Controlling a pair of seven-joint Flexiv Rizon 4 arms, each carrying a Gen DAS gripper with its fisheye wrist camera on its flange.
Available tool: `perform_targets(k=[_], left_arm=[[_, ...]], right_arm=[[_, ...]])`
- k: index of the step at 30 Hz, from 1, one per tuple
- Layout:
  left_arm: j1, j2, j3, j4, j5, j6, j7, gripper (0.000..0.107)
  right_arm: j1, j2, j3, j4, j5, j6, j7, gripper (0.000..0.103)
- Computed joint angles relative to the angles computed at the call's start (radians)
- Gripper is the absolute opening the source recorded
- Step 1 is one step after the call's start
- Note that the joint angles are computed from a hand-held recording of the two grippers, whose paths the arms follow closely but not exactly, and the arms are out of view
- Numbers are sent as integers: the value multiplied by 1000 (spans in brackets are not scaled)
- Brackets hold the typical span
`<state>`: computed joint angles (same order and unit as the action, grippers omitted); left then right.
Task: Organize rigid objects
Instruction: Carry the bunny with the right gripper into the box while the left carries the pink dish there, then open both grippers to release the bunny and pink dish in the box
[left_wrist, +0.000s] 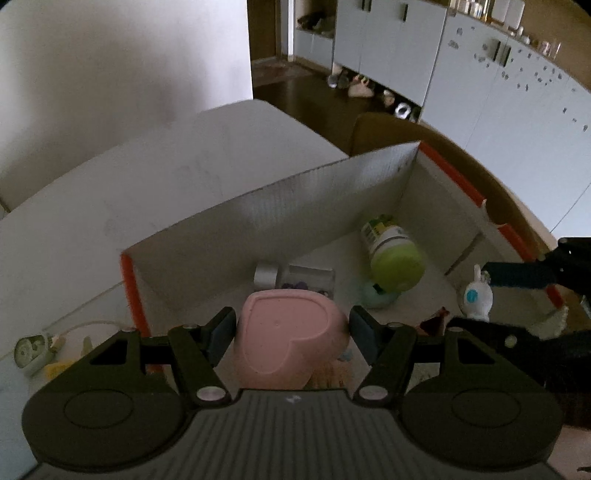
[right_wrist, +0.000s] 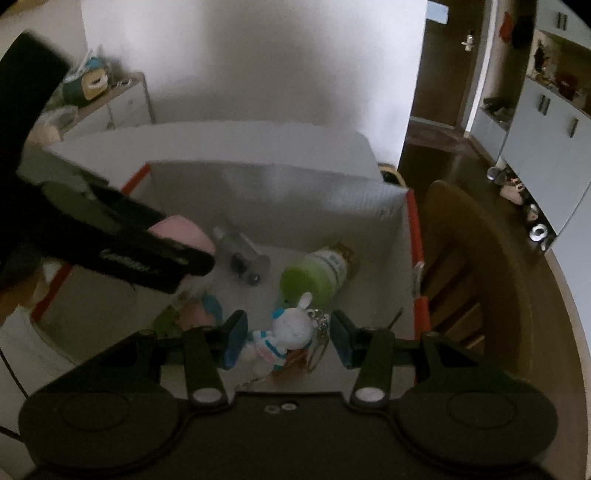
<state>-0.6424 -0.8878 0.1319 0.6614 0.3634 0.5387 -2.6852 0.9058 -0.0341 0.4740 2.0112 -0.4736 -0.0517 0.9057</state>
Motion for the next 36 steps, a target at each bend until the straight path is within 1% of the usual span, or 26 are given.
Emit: perform_targets(k=[7,9,11,14,25,28,32,33,36], left_arm=[[35,-109,-24,-175,-65,-114,77,67],[41,-145,-25,-236,-84,-160,95,67],[45,-165,-26,-269,-98,-187,103,67],[51,-189,-26,-308,-115,-216,106,67],[66,-247,-31,-405,-159,-293,115,67],[69,-278,-30,-470,-166,-332,126,67],[72,-300,-30,-514,-174,-358,136,67],[73,-300,-31,-514,-175,-358,136,68],[70,-258,-34,-428,-173,-308,135,68]], right_arm=[[-22,2,-7,34,28,95,-75,48],[-24,1,-7,29,41,103,-102,48],[-27,4,-7,22,60,102,-138,48],[-39,33,-5,50,80,153,-129,48],[-58,54,3,82,89,210,-134,48],[-61,57,4,85,88,215,-134,49],[-62,60,6,89,85,217,-126,52],[-62,59,7,89,83,216,-123,53],[-60,56,8,90,69,215,-105,58]])
